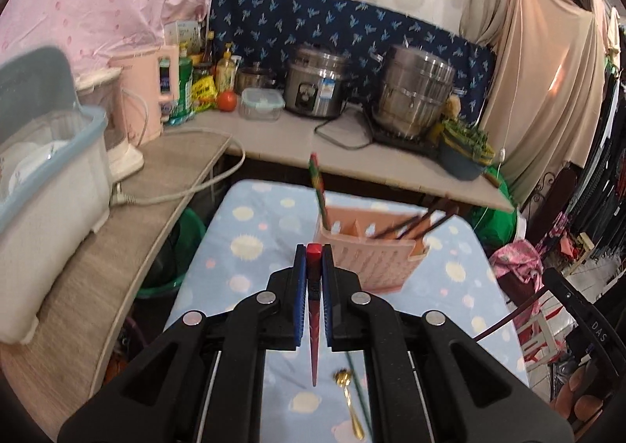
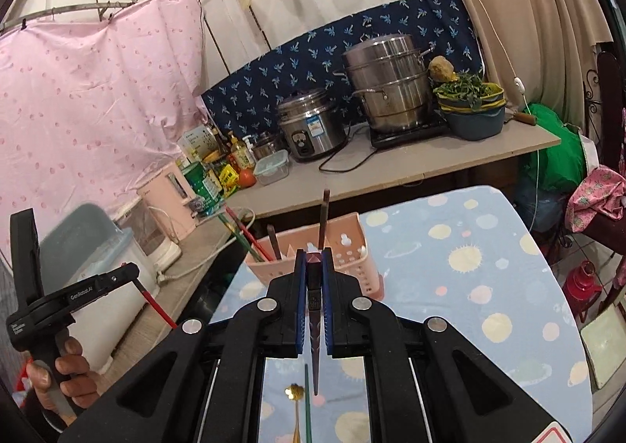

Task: Organize utensils
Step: 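Lift both chopsticks and carry them above the pink basket, then lower both chopsticks into the pink basket and open both grippers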

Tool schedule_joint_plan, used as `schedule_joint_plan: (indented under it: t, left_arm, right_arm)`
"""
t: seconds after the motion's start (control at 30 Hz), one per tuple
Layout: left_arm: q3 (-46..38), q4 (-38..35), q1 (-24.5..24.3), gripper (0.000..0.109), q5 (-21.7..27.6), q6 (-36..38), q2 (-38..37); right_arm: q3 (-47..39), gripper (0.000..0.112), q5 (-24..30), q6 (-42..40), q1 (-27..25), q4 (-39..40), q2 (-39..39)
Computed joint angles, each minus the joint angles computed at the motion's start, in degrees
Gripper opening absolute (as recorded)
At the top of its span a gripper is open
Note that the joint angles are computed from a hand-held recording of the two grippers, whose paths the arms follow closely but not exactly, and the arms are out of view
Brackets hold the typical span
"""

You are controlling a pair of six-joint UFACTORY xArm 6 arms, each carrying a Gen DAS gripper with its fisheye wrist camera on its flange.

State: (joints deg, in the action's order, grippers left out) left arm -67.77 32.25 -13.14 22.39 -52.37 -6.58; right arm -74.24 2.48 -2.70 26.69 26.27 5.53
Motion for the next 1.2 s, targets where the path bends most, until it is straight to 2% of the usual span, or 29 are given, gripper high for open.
schedule_joint_plan:
  t: [0.07,0.17,0.23,0.37,0.57,0.7,0.8,0.97,1.2]
  left_arm:
    - [-3.25,0.26,0.51,0.007,-0.67,0.23,1.31]
    - [-9.22,1.65,1.13,0.007,-1.5,-0.27,4.02]
    - [-13.33,3.14,1.36,0.007,-1.59,-0.93,6.05]
    - [-21.84,3.28,1.72,0.007,-2.09,0.51,11.37]
    - [-33.15,3.48,2.47,0.007,-1.59,2.32,19.7]
    - [-37.41,0.72,2.71,0.007,-0.77,4.24,24.23]
    - [-38.44,0.52,2.94,0.007,-0.77,3.94,26.6]
    - [-39.12,0.95,2.72,0.007,-0.38,4.01,29.88]
    - [-38.97,-4.82,2.68,0.007,0.25,6.81,32.23]
  right_arm:
    - [-4.33,0.007,0.2,-3.87,-0.2,4.85,1.71]
    - [-11.05,0.007,0.31,-5.07,-0.78,6.75,4.96]
    - [-15.78,0.007,0.02,0.64,-1.7,0.42,7.9]
    - [-27.22,0.007,2.58,6.46,-2.97,-4.75,14.83]
    - [-46.46,0.007,9.93,16.46,-4.04,-16.2,27.27]
    - [-57.62,0.007,16.85,17.73,-3.96,-19.27,35.04]
    - [-59.97,0.007,19.11,18.45,-3.75,-21.29,37.74]
    - [-63.54,0.007,22.89,18.21,-3.95,-19.79,41.62]
    - [-65.62,0.008,25.53,18.29,-3.88,-20.17,43.82]
